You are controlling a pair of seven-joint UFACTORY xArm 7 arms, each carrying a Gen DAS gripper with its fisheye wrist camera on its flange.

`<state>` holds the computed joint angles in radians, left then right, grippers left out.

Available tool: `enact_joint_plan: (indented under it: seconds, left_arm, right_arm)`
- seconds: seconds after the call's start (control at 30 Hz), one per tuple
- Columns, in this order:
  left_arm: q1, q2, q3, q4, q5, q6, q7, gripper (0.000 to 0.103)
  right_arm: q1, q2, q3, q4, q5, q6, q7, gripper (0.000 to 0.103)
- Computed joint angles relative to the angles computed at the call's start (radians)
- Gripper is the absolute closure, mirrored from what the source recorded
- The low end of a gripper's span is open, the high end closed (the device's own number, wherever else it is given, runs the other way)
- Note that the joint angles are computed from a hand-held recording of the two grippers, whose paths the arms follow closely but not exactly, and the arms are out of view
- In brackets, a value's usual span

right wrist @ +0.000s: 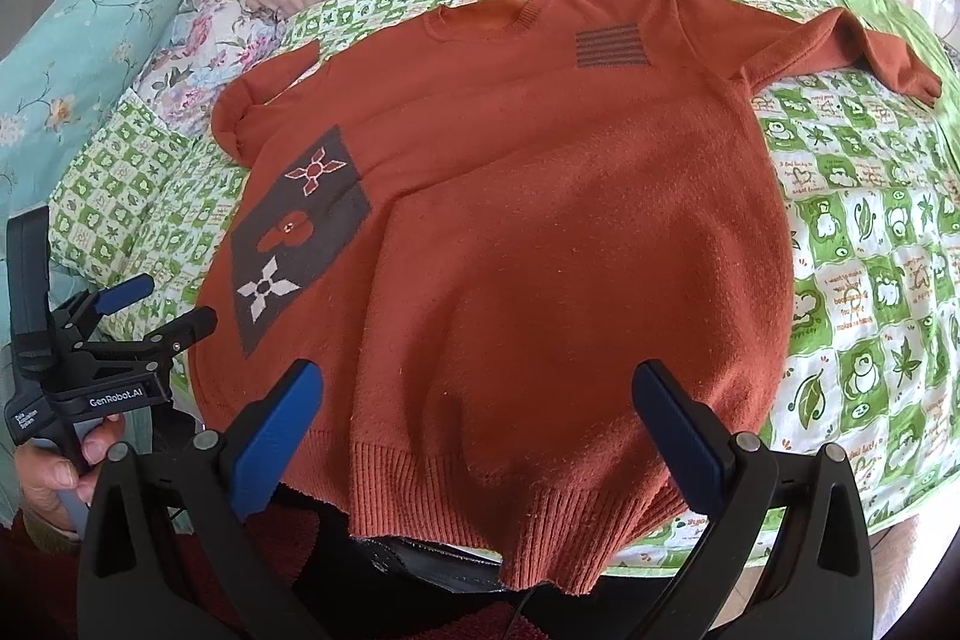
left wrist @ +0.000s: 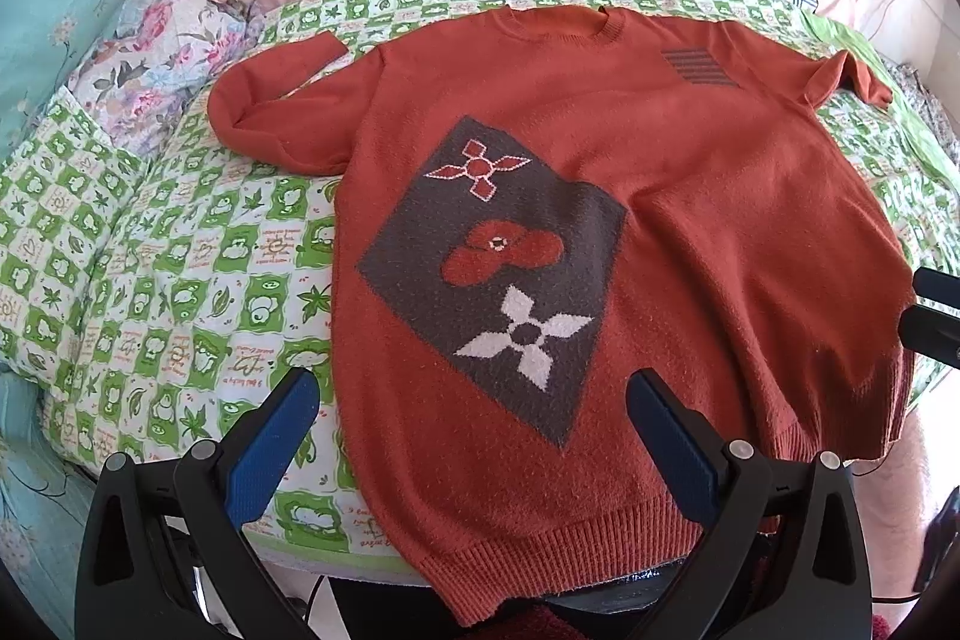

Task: Fold small clothes
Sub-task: 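Move both tools toward the orange sweater lying flat on the bed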

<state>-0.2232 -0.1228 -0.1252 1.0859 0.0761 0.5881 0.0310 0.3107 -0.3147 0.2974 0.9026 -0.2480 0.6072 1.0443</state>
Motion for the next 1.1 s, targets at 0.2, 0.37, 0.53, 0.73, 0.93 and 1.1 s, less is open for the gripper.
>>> enact_joint_plan:
  seconds: [0.2,0.37,0.53,0.73,0.93,1.1]
  left_arm:
    - [-0.005,0.019,-0.004,0.012,0.0,-0.004,0.0,0.001]
    - [-0.01,0.039,-0.005,0.035,0.007,0.014,-0.004,0.001]
    - [-0.015,0.052,-0.001,0.042,-0.025,-0.009,0.011,0.001]
    - [-0.023,0.087,0.004,0.075,-0.11,-0.044,0.072,0.001]
    - [-0.028,0.149,-0.003,0.135,-0.12,-0.108,0.084,0.001]
    - [-0.031,0.248,-0.005,0.287,-0.152,0.014,0.075,0.001]
  right_arm:
    - [-0.004,-0.007,-0.013,-0.039,0.022,-0.074,0.004,0.0]
    - [-0.024,-0.014,-0.011,-0.056,0.008,-0.112,0.006,0.0]
    - [-0.033,-0.032,-0.027,-0.075,0.035,-0.128,-0.006,0.0]
    - [-0.105,-0.097,-0.028,-0.128,-0.002,-0.132,0.023,0.0]
    - [-0.189,-0.187,-0.09,-0.208,0.026,-0.123,0.005,0.007]
    - [-0.317,-0.25,-0.183,-0.27,0.052,-0.169,-0.023,0.021]
